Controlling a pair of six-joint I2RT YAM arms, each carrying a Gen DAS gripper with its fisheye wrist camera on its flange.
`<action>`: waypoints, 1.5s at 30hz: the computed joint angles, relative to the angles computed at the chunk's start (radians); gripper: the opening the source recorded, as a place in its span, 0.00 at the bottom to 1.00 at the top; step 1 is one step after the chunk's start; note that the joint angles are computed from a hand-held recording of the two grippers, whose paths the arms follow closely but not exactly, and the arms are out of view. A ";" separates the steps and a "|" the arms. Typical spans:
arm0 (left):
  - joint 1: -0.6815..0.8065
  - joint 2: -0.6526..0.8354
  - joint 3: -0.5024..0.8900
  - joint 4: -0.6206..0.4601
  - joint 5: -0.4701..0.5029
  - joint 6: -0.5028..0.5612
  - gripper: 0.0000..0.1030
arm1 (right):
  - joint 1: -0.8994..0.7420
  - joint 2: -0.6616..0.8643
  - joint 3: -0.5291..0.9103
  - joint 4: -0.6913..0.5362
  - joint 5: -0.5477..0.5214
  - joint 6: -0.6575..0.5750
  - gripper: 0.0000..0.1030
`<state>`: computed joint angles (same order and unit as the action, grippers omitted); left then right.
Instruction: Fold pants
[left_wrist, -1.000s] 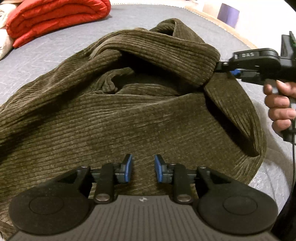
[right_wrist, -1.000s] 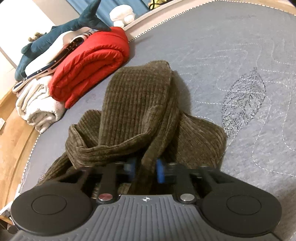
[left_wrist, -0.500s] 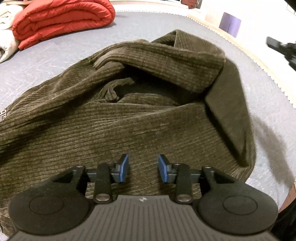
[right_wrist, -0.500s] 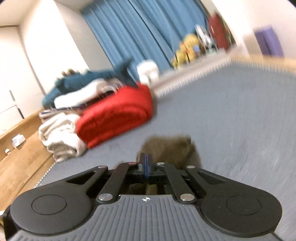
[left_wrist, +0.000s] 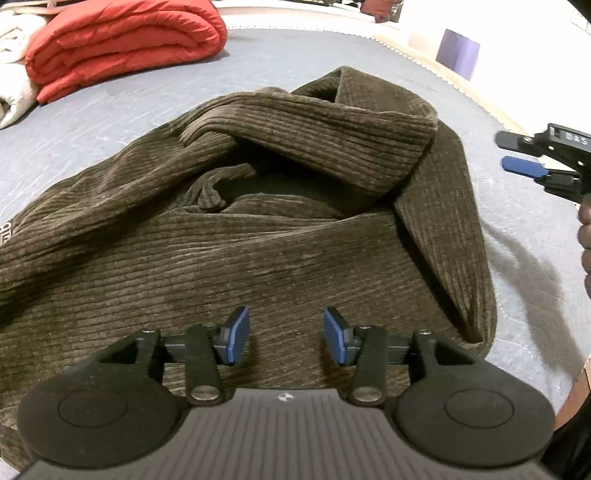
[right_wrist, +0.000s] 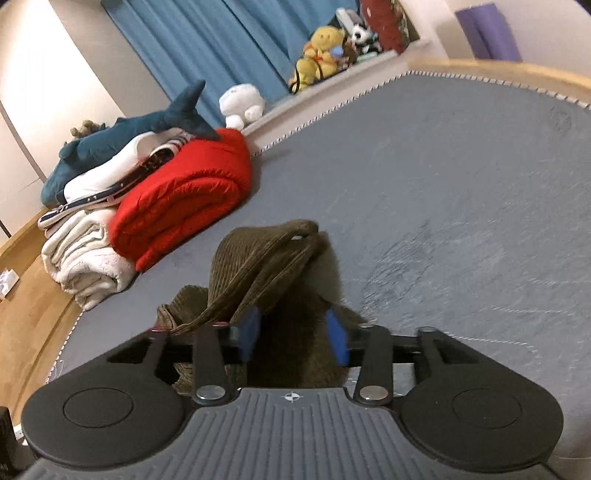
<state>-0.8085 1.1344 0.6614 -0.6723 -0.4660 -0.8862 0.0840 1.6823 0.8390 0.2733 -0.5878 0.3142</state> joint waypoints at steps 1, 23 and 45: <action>0.004 -0.001 -0.002 -0.001 -0.001 -0.002 0.49 | 0.021 0.021 0.010 0.010 0.014 0.013 0.48; 0.006 -0.088 -0.011 -0.036 -0.026 -0.010 0.51 | 0.061 -0.356 -0.208 0.218 0.196 0.017 0.00; -0.025 -0.057 0.002 -0.047 -0.045 -0.043 0.52 | 0.142 -0.008 0.086 -0.083 0.140 -0.004 0.49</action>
<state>-0.8336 1.0770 0.6637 -0.7190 -0.5106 -0.9291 0.2265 1.6743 0.9247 0.1907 -0.4481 0.3099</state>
